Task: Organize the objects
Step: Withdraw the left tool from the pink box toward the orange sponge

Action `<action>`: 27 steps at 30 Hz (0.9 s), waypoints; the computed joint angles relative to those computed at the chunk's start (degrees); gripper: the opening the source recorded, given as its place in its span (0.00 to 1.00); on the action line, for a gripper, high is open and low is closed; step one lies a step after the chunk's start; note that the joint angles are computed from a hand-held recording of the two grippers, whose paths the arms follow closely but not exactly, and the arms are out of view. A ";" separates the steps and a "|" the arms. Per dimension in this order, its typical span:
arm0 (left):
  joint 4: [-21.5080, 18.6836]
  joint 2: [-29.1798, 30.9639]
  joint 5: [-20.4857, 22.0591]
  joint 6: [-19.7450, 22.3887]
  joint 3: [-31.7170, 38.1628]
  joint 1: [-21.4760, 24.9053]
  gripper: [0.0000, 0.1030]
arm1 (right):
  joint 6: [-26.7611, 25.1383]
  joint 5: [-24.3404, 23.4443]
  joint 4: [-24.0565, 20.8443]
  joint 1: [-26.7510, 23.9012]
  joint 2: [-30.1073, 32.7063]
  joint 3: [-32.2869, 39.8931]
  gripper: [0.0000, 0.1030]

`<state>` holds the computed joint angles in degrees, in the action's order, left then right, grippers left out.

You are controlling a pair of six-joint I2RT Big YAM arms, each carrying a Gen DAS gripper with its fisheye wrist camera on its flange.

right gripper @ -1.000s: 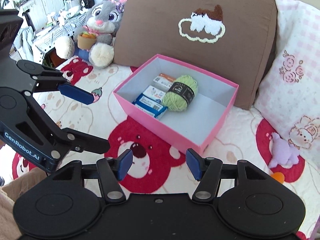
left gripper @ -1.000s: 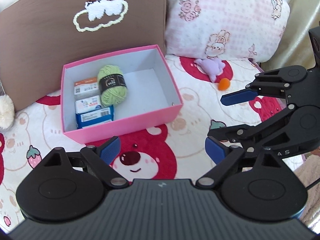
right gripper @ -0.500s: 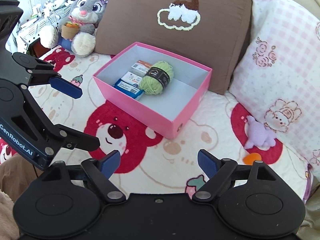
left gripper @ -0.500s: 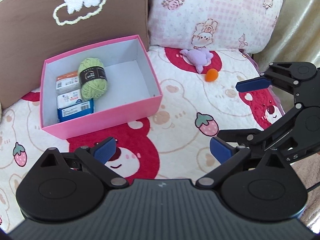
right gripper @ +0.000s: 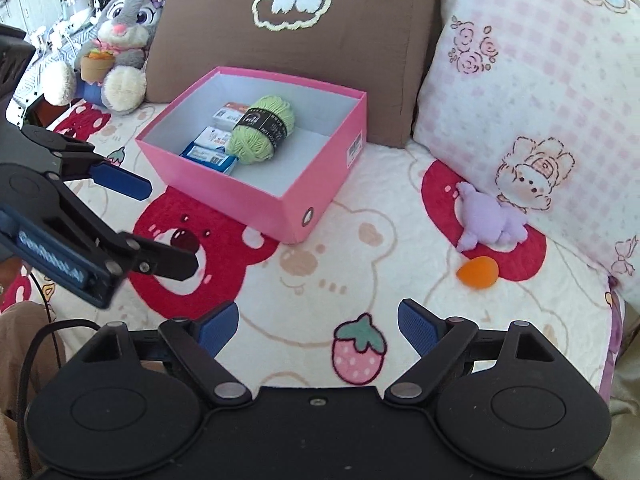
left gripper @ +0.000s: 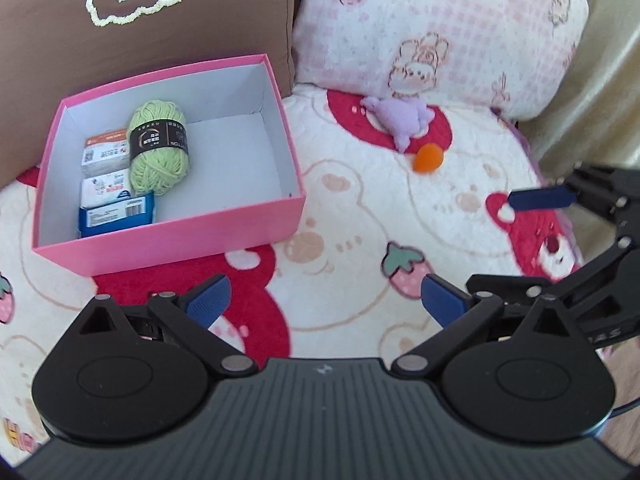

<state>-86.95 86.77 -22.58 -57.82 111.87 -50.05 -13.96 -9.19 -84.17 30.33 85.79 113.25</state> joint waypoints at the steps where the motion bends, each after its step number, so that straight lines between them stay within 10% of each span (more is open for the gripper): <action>1: 1.65 -0.28 0.26 -0.41 -0.58 0.25 1.00 | 0.66 0.12 1.13 -0.65 -0.24 -1.00 0.87; 27: 22.74 9.26 4.46 5.57 0.73 7.01 0.97 | -5.40 0.44 31.09 -9.83 -2.36 -16.72 0.87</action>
<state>-64.21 96.03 -18.13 -52.24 112.60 -43.04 -19.36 -8.74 -53.08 20.50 83.44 96.53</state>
